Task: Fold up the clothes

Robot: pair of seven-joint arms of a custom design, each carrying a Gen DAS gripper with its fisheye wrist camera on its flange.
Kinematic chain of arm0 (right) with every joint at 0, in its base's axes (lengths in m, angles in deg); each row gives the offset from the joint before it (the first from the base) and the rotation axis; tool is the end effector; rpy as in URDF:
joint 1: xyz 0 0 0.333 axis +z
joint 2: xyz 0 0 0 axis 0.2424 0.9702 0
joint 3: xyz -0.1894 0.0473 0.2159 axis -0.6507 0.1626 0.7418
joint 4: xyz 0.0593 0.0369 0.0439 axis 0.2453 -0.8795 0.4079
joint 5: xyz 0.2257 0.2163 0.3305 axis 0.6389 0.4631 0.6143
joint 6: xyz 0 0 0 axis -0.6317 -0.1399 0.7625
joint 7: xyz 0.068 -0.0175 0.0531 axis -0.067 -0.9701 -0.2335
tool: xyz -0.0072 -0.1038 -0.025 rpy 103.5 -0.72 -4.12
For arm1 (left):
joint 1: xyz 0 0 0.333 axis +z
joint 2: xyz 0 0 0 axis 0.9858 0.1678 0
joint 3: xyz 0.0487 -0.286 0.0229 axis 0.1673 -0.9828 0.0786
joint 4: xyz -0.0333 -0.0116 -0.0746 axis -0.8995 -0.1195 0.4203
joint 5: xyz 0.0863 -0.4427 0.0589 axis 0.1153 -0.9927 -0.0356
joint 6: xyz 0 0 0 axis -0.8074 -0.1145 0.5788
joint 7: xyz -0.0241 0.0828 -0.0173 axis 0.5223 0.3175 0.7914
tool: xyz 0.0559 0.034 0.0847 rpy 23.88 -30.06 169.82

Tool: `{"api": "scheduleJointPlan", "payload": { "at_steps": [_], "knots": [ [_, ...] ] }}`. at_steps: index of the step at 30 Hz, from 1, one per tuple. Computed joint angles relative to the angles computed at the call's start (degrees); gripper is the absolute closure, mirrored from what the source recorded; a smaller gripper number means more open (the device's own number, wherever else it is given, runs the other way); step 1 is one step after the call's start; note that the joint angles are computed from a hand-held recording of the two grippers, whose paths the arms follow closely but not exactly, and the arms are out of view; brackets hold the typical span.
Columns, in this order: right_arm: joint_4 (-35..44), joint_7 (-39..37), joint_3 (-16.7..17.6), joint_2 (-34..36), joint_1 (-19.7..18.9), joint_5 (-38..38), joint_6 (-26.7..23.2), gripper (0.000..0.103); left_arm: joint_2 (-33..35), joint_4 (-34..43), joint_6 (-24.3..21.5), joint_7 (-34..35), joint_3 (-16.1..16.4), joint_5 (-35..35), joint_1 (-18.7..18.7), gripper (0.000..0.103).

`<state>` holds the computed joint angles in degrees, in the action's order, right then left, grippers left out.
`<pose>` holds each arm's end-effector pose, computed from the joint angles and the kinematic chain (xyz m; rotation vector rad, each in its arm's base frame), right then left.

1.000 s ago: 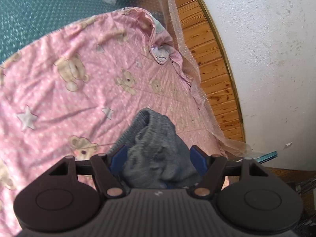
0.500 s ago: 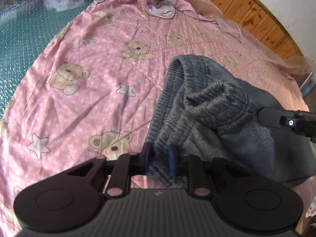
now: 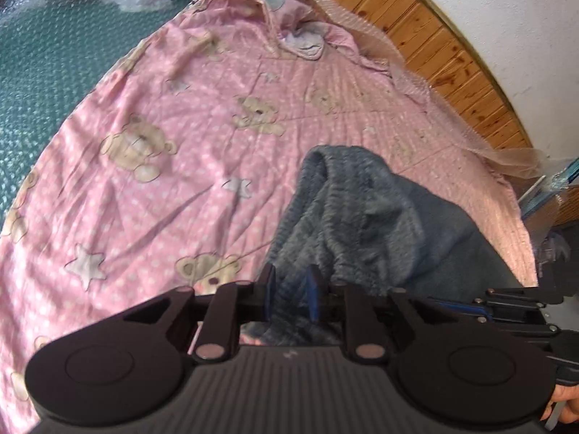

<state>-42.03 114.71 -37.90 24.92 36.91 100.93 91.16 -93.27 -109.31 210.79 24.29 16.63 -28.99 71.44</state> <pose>0.5328 0.2185 0.5330 -1.9927 1.4242 -0.0864 0.5915 -0.1914 0.5154 1.9521 -2.0464 1.0766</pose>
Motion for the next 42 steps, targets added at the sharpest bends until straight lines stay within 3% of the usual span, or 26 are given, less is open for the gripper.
{"api": "scheduleJointPlan", "payload": {
  "at_steps": [5,9,10,12,13,14,16,17,18,19,20,21,22,23,27,30,33,35,38,42],
  "knots": [
    [0.5,3.3,-0.5,-0.3,-1.9,-1.5,3.3,0.102,3.1,1.9,-3.9,2.2,2.0,-20.5,0.2,0.076],
    [1.3,1.7,-1.4,0.0,-1.4,-0.6,4.0,0.101,6.3,3.1,-6.8,2.3,1.3,-29.6,1.5,0.066],
    [1.3,0.3,-1.3,0.1,-1.1,-0.8,4.0,0.095,6.8,3.2,-6.6,2.4,0.9,-31.4,1.7,0.065],
    [1.0,-2.0,-0.3,0.3,-0.7,-2.9,4.7,0.072,7.9,3.8,-5.7,2.2,0.3,-34.3,2.1,0.062],
    [0.6,-2.6,0.7,0.4,-0.8,-5.4,5.8,0.045,8.4,4.3,-5.5,2.1,0.0,-35.0,2.2,0.061],
    [0.3,-3.0,1.7,0.5,-0.8,-8.1,7.0,0.029,9.0,4.9,-5.5,2.2,-0.3,-35.0,2.4,0.060],
    [0.6,-2.4,3.8,1.8,-1.4,-15.1,8.1,0.019,9.8,6.0,-6.3,2.6,-0.7,-34.6,2.9,0.059],
    [1.5,-0.7,4.6,3.1,-1.6,-20.3,7.8,0.019,10.1,6.3,-6.6,2.6,-0.8,-34.4,3.1,0.058],
    [3.0,-0.3,6.1,5.1,-2.5,-24.4,7.5,0.020,10.4,6.6,-6.8,2.5,-1.0,-34.1,3.3,0.058],
    [4.7,-2.3,5.5,6.9,-1.7,-24.4,6.2,0.030,10.5,6.8,-6.8,2.3,-1.1,-33.9,3.4,0.057],
    [6.4,-4.8,5.1,8.7,-1.0,-23.4,4.7,0.069,10.3,6.6,-6.3,2.2,-1.2,-34.5,3.7,0.057],
    [8.1,-4.9,5.1,10.1,-1.1,-23.7,2.9,0.092,9.8,6.2,-5.7,2.1,-1.2,-35.5,3.9,0.057],
    [8.1,-2.3,5.3,9.9,-1.6,-24.7,4.1,0.097,9.4,5.8,-5.1,1.9,-1.1,-36.5,4.0,0.055],
    [8.0,0.8,5.4,9.6,-2.2,-25.9,5.6,0.097,9.0,5.5,-4.5,1.8,-1.0,-37.4,4.1,0.051],
    [5.6,12.2,2.3,4.8,-3.5,-15.1,10.0,0.097,9.5,5.8,-4.2,2.0,-0.8,-44.1,4.2,0.043],
    [5.1,15.0,0.5,3.5,-3.5,-10.4,9.9,0.097,13.2,8.8,-6.3,1.9,-1.9,-49.7,4.1,0.033],
    [4.9,15.9,0.2,3.1,-3.7,-9.7,10.6,0.097,16.8,11.0,-2.3,-3.7,-3.7,-51.4,3.4,0.028],
    [4.5,15.8,0.1,2.8,-3.5,-9.2,11.6,0.097,20.1,13.3,1.3,-6.5,-4.8,-51.6,3.1,0.029],
    [3.8,9.9,-1.4,1.8,-0.8,-4.0,11.7,0.097,24.2,17.2,6.2,-6.6,-6.2,-51.1,3.6,0.050],
    [3.1,2.5,-1.5,1.2,1.5,-0.6,6.6,0.100,25.7,18.9,8.2,-6.4,-7.4,-49.1,5.5,0.051]
  ]
}}
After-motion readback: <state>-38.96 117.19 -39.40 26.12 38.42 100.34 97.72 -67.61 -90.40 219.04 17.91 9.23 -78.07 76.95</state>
